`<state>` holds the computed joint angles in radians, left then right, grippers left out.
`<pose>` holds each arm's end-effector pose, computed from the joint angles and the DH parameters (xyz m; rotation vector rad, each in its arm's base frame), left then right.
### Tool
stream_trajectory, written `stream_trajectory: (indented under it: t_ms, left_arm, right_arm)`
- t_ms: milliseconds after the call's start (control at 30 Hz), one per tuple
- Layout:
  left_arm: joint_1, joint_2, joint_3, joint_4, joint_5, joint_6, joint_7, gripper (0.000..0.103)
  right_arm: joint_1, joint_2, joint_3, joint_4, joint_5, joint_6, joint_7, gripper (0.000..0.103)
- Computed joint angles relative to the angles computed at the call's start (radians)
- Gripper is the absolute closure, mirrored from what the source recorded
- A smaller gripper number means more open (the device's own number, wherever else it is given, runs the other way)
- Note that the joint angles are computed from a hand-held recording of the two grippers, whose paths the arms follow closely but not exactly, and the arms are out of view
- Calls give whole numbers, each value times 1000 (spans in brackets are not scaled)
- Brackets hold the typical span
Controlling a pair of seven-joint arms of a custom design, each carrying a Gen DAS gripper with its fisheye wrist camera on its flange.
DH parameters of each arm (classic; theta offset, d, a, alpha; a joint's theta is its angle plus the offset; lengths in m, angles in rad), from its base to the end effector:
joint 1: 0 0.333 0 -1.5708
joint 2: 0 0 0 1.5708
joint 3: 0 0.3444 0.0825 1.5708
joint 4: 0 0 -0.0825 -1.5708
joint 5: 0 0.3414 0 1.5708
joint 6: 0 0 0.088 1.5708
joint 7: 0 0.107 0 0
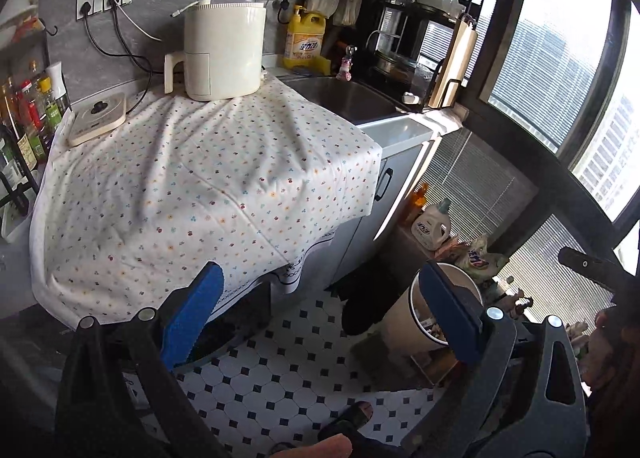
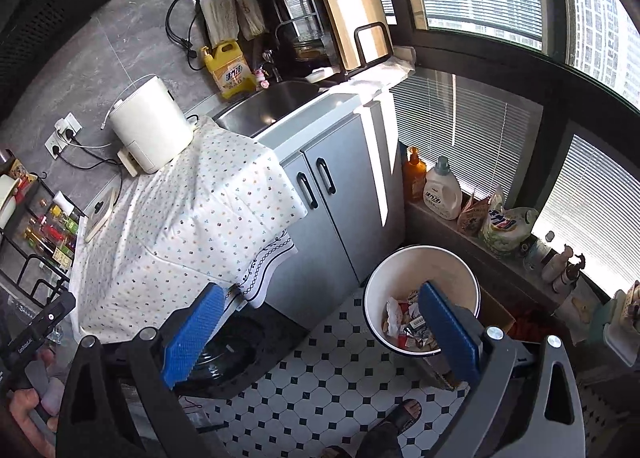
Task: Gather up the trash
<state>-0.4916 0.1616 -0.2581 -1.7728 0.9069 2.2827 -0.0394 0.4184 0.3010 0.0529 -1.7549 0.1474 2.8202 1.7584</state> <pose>0.4641 -0.3915 0.5555 -2.0521 1.3899 -0.7753 0.5923 0.2883 0.5345 -1.8161 1.5563 -0.2962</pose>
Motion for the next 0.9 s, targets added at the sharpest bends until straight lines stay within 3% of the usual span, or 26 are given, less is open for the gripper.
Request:
stream_trajectory:
  t_ms: [367, 733, 900]
  left_arm:
    - [-8, -209, -95, -149, 65, -164, -124, 6]
    - [-4, -318, -187, -180, 70, -320, -179, 6]
    - [-8, -330, -210, -163, 85, -373, -202, 6]
  right_arm:
    - [67, -134, 20, -120, -66, 92, 60, 8]
    - [115, -219, 21, -143, -324, 103, 299, 8]
    - [89, -221, 74, -122, -226, 107, 207, 8]
